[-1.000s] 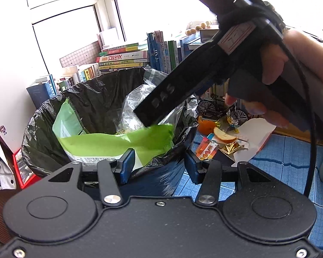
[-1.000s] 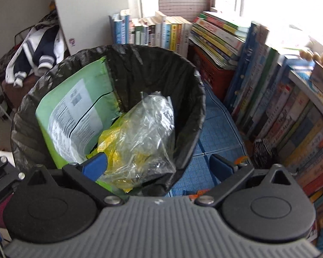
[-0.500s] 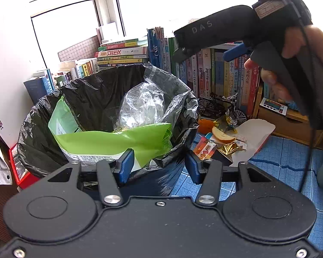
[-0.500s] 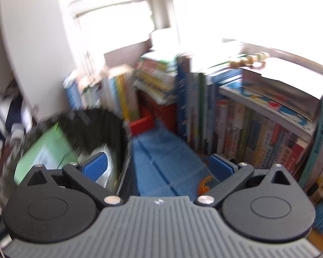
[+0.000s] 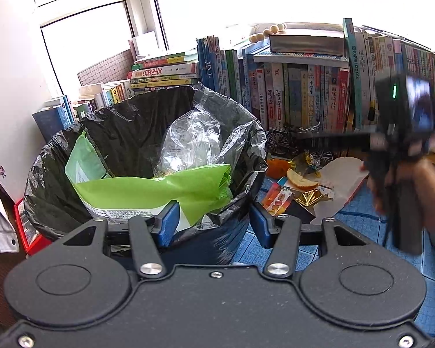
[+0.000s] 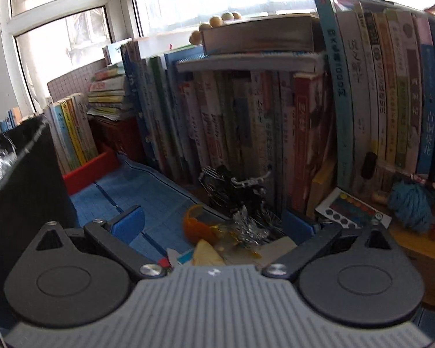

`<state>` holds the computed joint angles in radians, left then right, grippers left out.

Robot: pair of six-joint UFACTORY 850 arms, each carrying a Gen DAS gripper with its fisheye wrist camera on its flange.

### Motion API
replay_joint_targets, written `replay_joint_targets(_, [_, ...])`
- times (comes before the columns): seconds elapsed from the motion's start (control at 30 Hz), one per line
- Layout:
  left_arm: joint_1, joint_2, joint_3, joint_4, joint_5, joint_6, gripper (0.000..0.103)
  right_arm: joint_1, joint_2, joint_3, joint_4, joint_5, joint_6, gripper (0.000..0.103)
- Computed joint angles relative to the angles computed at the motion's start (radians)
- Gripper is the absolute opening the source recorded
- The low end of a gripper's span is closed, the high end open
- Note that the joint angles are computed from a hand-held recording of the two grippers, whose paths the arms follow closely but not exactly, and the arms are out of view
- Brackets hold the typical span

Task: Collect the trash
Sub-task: 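Move the right gripper from the bin down to the gold foil wrapper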

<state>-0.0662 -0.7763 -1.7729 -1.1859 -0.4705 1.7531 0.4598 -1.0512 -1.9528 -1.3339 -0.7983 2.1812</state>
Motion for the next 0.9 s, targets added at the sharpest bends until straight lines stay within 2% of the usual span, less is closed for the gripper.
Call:
replay_joint_targets(0.13, [0.000,-0.007,-0.015,0.025,-0.008,-0.039,0.051,0.013,-0.053,-0.005,0.019,-0.041,0.033,0.103])
replay_joint_targets(0.33, [-0.002,-0.013,-0.022,0.036,-0.009,-0.048,0.052,0.020,-0.124,-0.056,0.114,-0.036,-0.064,0.101])
replay_joint_targets(0.53, [-0.005,-0.019,-0.031,0.052,-0.007,-0.062,0.052,0.019,-0.143,-0.052,0.103,-0.004,-0.020,0.102])
replay_joint_targets(0.7, [-0.006,-0.019,-0.027,0.049,-0.005,-0.052,0.053,0.019,-0.169,-0.082,0.124,-0.008,-0.054,0.103])
replay_joint_targets(0.8, [-0.006,-0.021,-0.031,0.055,-0.008,-0.059,0.054,0.036,-0.192,-0.104,0.099,-0.057,-0.054,0.103])
replay_joint_targets(0.9, [-0.006,-0.021,-0.031,0.056,-0.009,-0.061,0.054,0.033,-0.189,-0.099,0.101,-0.047,-0.026,0.103])
